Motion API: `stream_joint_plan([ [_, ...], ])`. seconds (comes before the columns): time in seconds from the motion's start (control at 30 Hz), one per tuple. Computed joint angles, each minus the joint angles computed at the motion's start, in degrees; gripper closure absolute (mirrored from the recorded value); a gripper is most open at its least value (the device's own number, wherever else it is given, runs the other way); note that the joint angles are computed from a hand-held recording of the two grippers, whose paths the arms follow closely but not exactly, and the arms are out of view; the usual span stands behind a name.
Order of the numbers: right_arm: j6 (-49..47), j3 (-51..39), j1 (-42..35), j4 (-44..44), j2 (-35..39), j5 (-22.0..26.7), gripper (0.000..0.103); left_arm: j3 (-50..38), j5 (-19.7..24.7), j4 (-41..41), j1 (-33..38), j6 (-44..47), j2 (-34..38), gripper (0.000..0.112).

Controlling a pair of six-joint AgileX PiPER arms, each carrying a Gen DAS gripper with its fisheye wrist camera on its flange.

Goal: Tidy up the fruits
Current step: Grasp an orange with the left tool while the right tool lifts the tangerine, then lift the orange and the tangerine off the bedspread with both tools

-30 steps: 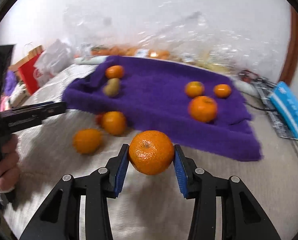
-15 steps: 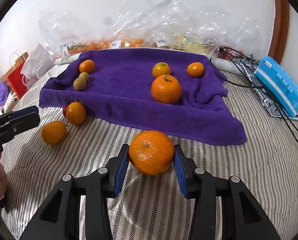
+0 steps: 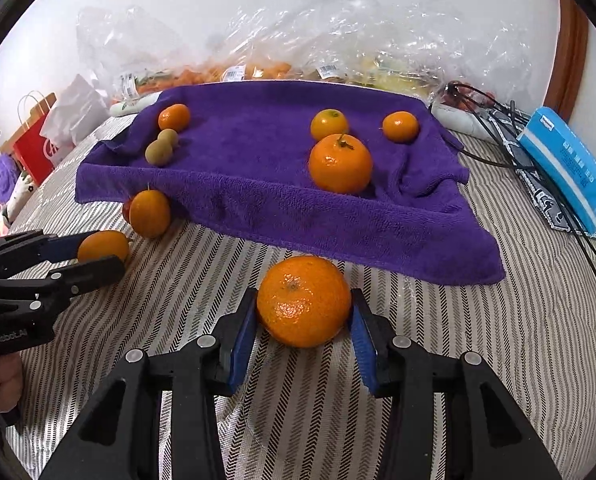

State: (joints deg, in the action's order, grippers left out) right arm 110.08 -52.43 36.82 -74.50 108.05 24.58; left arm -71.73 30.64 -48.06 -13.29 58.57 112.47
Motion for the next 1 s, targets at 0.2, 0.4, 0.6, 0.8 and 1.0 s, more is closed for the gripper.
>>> stream_joint_plan([
  [0.2,-3.29,-1.20,0.80,2.79,0.60,2.14,0.060,-0.27,0.65,-0.53,0.41,-0.38,0.34,0.081],
  [0.4,-3.04,-1.27,0.69,2.74,0.67,1.73,0.059,-0.12,-0.59,1.26,-0.43,-1.73,0.26,0.081],
  [0.6,-3.03,-1.37,0.67,2.71,0.79,1.72,0.059,-0.07,-0.74,1.05,-0.45,-1.44,0.33,0.081],
  [0.8,-2.12,-0.99,0.51,1.94,0.56,1.22,0.059,-0.02,-0.56,0.55,-0.33,-1.24,0.24,0.081],
  [1.0,-0.79,-0.55,0.38,0.96,0.34,0.90,0.060,1.15,0.34,-4.45,1.08,3.35,-0.60,0.081],
])
